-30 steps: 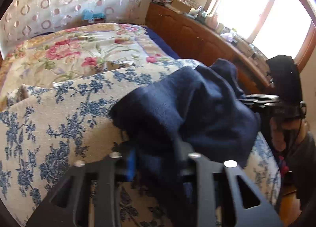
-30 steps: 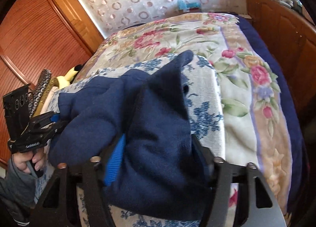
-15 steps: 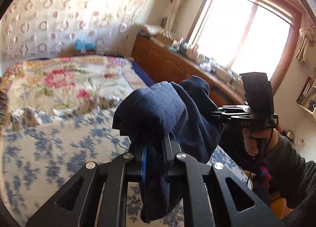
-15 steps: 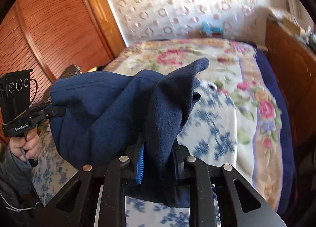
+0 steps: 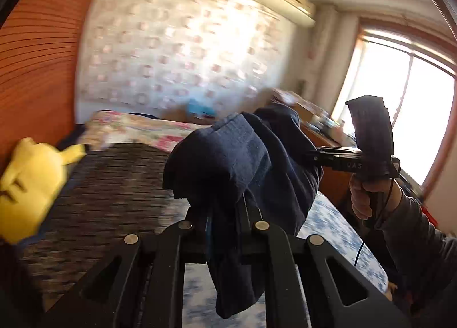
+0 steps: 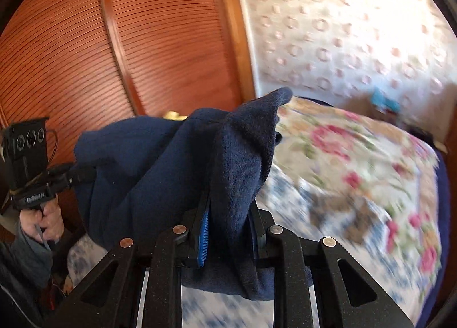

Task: Fold small clothes
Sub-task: 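Carry the folded shirt with both grippers toward the yellow plush toy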

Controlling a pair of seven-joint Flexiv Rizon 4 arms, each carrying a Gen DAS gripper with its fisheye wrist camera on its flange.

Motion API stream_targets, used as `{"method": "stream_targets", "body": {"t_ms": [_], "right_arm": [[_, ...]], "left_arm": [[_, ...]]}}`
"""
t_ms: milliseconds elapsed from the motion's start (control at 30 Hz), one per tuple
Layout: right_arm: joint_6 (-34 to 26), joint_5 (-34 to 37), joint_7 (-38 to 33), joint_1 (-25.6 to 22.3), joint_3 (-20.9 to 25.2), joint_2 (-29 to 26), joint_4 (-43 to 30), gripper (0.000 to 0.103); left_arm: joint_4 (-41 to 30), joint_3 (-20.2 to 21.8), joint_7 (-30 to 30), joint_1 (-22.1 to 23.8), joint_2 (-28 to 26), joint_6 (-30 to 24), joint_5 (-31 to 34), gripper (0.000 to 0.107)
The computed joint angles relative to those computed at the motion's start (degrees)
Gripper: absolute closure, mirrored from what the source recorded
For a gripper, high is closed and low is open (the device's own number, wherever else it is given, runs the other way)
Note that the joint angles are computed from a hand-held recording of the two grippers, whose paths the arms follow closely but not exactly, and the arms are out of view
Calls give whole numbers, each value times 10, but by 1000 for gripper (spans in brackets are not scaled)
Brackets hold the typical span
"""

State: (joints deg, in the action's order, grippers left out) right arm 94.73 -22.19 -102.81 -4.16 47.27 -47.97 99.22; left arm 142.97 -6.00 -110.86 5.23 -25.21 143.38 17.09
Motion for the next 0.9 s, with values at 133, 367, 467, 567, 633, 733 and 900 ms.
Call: {"method": "stream_targets", "body": {"t_ms": [133, 367, 467, 567, 633, 733, 900], "right_arm": [[-61, -9, -16, 77, -9, -41, -97, 82], [-215, -12, -62, 201, -35, -149, -328, 83], [-269, -15, -58, 239, -45, -188, -422, 82], [-207, 10, -29, 276, -117, -183, -440, 76], [-149, 23, 3, 297, -170, -168, -423, 56], [-93, 47, 11, 297, -196, -146, -385, 52], [-81, 77, -68, 276, -162, -128, -319, 46]], "left_arm": [[29, 31, -10, 33, -17, 46, -1, 94], [41, 48, -24, 90, -89, 90, 9, 94], [45, 50, -18, 101, -111, 96, 5, 94], [48, 54, -5, 92, -128, 112, -14, 94], [62, 55, -1, 85, -125, 119, -30, 93], [74, 61, 7, 67, -129, 129, -63, 89], [102, 82, 33, 20, -111, 160, -135, 57]]}}
